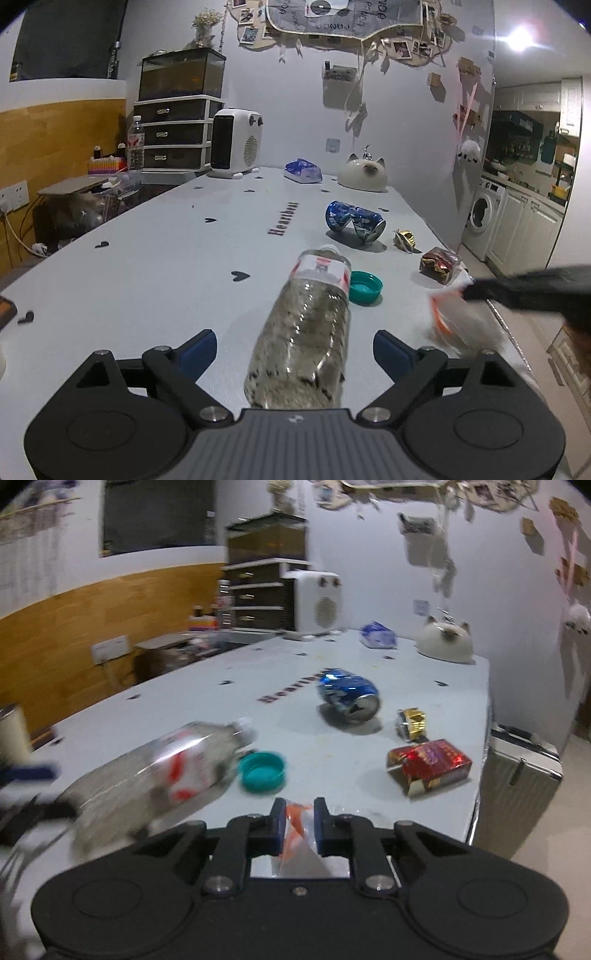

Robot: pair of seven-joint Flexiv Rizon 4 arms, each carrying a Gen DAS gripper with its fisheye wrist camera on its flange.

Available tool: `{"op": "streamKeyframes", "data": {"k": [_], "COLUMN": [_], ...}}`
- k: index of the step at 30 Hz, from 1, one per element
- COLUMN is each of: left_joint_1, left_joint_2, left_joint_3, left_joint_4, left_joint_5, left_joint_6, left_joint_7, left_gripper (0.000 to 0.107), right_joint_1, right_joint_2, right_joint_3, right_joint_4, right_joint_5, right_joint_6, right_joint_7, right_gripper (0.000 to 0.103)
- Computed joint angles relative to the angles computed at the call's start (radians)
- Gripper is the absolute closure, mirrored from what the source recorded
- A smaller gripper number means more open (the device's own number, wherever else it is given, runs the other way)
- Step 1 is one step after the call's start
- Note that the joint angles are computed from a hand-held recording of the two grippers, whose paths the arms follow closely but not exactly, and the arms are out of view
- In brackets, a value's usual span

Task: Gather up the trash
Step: 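Lift the water bottle with the left tool while the right tool lifts the plastic bag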

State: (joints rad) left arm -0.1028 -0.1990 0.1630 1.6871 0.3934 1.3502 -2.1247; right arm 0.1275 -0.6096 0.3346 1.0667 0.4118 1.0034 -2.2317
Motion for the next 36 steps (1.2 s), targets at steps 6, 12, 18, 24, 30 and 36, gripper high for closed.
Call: {"op": "streamKeyframes", "data": {"k": [6, 12, 18, 24, 30, 36], "left_joint_1": [0.047, 0.004, -0.04, -0.088, -0.085, -0.094], "left_joint_2": [-0.029, -0.038, -0.003, 0.067, 0.117, 0.137], "left_joint_3": [-0.062, -0.021, 0.01, -0.004, -0.074, -0.125], "left_joint_4": [0.0, -0.011, -0.003, 0.014, 0.037, 0.028], "left_joint_5": [-0.169, -0.137, -0.014, 0.223, 0.375, 0.556], "left_joint_6": [-0.034, -0.077, -0.111, -0.189, -0.231, -0.3], "left_joint_7": [0.192, 0.15, 0.021, -0.188, -0.353, -0.601], "left_gripper": [0.016, 0.038, 0.043, 0.043, 0.043, 0.042], "right_joint_1": [-0.141, -0.204, -0.217, -0.17, -0.124, -0.033], "right_joint_2": [0.128, 0.232, 0.305, 0.357, 0.379, 0.367], "right_joint_3": [0.107, 0.105, 0.06, -0.012, -0.067, -0.084], "right_joint_4": [0.145, 0.245, 0.32, 0.395, 0.423, 0.468], "right_joint_5": [0.177, 0.313, 0.43, 0.504, 0.565, 0.459], "right_joint_6": [-0.087, -0.172, -0.183, -0.075, -0.062, 0.114], "right_joint_7": [-0.294, -0.49, -0.587, -0.61, -0.607, -0.535], "right_gripper": [0.088, 0.089, 0.081, 0.075, 0.061, 0.059]}}
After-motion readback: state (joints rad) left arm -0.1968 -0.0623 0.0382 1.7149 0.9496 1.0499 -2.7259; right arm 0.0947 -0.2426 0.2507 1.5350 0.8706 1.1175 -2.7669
